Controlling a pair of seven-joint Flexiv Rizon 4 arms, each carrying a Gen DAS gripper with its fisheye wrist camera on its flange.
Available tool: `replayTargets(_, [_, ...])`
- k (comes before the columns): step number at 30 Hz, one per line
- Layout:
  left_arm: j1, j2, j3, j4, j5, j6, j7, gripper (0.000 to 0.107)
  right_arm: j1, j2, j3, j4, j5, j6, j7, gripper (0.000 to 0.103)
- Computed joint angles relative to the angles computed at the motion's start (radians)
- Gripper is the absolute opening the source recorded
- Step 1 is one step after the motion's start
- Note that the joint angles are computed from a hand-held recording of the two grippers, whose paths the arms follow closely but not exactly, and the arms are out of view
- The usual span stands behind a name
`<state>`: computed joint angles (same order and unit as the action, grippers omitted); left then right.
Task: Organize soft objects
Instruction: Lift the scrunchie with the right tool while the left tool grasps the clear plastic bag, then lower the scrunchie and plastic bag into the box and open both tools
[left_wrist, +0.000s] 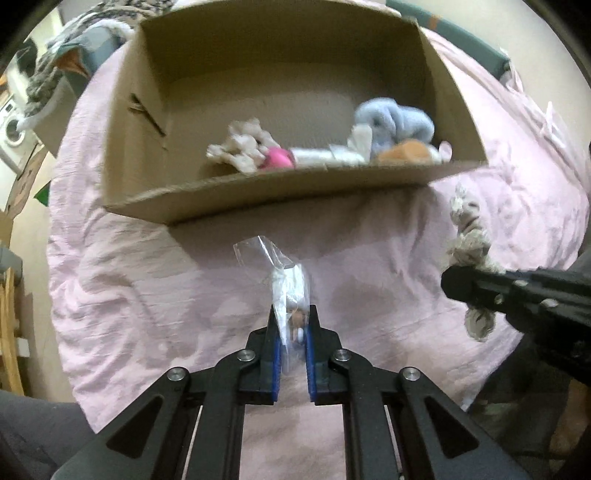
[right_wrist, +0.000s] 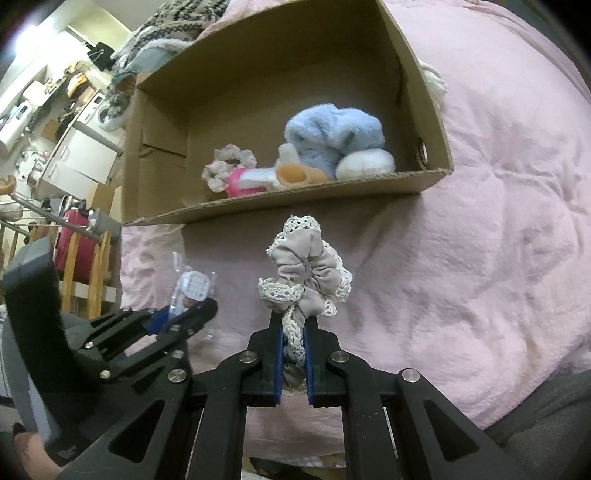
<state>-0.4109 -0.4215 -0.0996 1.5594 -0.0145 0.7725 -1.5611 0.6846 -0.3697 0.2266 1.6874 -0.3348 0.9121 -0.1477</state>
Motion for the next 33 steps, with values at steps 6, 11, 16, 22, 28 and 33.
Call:
replayTargets(6, [0.033,0.058,0.001,-0.005,-0.043,0.072,0.007,0.01,0.02,0.026,-0.033,0.019,-0.111,0.036,0.033,0.011])
replayTargets(11, [0.055,0.057,0.002,-0.059,-0.052,0.119,0.012,0.01,0.019,0.03,-0.052,0.0,-0.201,0.072,0.032,0.011])
replayTargets(16, [0.055,0.014,0.016,-0.144,-0.028,0.116,0.0,0.01,0.007,0.009,-0.071,-0.052,-0.253,0.103,-0.008,0.011])
replayTargets(22, [0.041,-0.053,0.041,-0.219,0.021,0.134,-0.029,0.01,-0.009,-0.037,-0.101,-0.114,-0.262,0.124,-0.065,0.011])
replayTargets(28, [0.031,-0.1,0.052,-0.218,0.038,0.175,-0.03,0.01,-0.021,-0.084,-0.118,-0.12,-0.23,0.17,-0.052,0.011])
replayTargets(33, [0.03,-0.118,0.052,-0.23,0.04,0.16,-0.022,0.01,-0.02,-0.113,-0.104,-0.135,-0.187,0.129,-0.089,0.011])
